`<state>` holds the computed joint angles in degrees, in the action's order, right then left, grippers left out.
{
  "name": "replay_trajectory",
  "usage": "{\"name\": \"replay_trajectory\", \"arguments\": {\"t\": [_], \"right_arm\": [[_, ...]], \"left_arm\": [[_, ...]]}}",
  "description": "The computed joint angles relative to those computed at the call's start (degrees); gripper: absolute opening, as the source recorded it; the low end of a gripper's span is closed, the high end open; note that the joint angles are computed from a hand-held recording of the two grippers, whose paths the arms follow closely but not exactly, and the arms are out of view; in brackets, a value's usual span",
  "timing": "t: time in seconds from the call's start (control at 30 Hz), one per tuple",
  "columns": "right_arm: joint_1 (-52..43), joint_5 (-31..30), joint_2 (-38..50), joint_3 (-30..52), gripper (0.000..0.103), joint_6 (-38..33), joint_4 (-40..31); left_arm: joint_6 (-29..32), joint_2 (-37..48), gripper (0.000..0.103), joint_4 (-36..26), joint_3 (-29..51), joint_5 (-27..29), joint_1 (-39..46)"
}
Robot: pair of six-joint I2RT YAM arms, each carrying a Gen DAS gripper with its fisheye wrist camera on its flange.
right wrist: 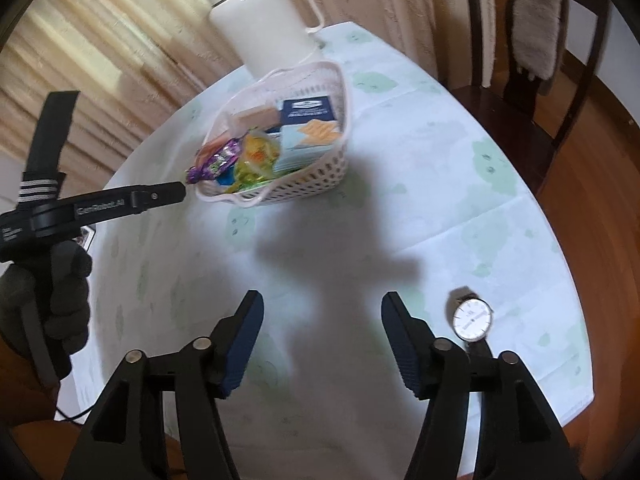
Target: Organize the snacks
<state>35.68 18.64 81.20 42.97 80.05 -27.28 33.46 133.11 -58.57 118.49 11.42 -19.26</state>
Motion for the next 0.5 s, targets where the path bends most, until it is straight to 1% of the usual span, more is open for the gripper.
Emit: {"name": "replay_trajectory", "arguments": {"t": [0.07,0.13,0.2,0.23,0.33,0.5], "right_arm": [[-0.2,0.4,1.5,1.9,0.072,-1.2,-0.8],[0.1,2.1,2.9,4.1,0.088,-2.1,-2.6],[0.4,3.3,3.6,5.4,0.093,-2.7,-3.7],[0.6,4.0,4.2,6.4,0.095,-3.0,-4.4],[0.7,5.2,5.5,8.7,0.101,-3.6,-6.3],[0.9,6.6,6.4,11.2,0.102,-4.3,-8.4]], "left_arm": [[0.6,-2.9,0.067,2.5,-3.4,-0.5,0.4],[1.2,-4.9,0.073,3.9,-5.3,-0.8,0.6],[1.4,-7.0,0.078,5.3,-7.5,-1.4,0.7],[1.5,-7.8,0.080,5.8,-8.2,-1.9,0.8],[1.4,-10.2,0.082,7.7,-10.6,-4.9,0.5],[2.7,-14.2,0.082,11.1,-15.0,-3.4,1.5]]}}
